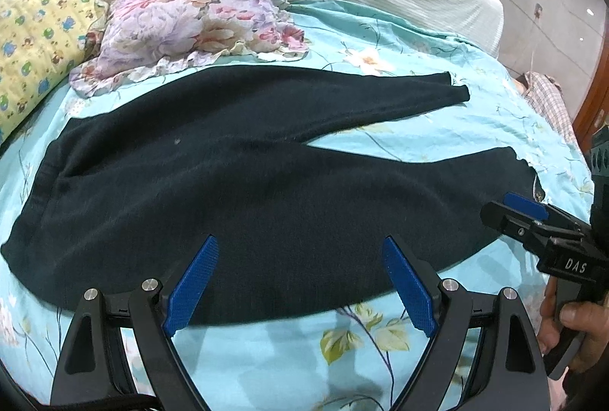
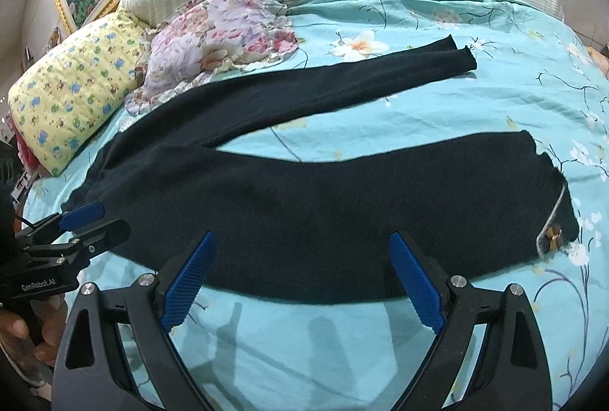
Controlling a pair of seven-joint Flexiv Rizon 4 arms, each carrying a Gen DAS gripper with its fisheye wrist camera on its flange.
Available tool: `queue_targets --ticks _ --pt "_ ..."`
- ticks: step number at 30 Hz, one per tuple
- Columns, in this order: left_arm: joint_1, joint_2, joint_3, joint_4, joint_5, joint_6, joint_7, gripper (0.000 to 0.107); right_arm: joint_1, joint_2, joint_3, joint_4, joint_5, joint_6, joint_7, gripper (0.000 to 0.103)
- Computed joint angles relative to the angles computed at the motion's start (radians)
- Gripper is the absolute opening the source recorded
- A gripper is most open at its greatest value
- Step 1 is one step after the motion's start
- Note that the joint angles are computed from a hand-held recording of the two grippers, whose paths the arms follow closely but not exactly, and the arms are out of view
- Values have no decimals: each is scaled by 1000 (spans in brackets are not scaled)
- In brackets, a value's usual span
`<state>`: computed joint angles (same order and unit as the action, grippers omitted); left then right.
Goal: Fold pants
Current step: 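Grasp the waistband edge with the left gripper while the right gripper grasps the waistband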
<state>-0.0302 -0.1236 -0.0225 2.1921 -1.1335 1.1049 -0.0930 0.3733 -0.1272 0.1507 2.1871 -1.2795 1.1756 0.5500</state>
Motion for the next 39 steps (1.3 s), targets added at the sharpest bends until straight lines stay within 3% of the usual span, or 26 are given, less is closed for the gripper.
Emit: queue_targets --ticks 11,20,24,27,32,39 --pt "16 -75 -26 -127 147 -82 -66 89 -89 15 -46 9 -7 105 -39 92" --pt "45 -228 -78 -378 331 -245 -189 89 -191 -6 -96 -14 137 216 -236 92" --pt "42 -318 -96 -506 415 -285 -258 89 -221 -48 -130 -36 248 309 -352 92" --pt "37 -387 -110 -605 480 -304 -301 89 -227 -70 -128 -56 385 305 -494 92" --pt "27 -499 -132 -785 576 -351 -341 89 -280 -131 -74 -127 647 278 -764 92" --pt "-13 -675 -122 -1071 707 -475 -418 89 -334 -211 -35 -240 886 189 -1030 92"
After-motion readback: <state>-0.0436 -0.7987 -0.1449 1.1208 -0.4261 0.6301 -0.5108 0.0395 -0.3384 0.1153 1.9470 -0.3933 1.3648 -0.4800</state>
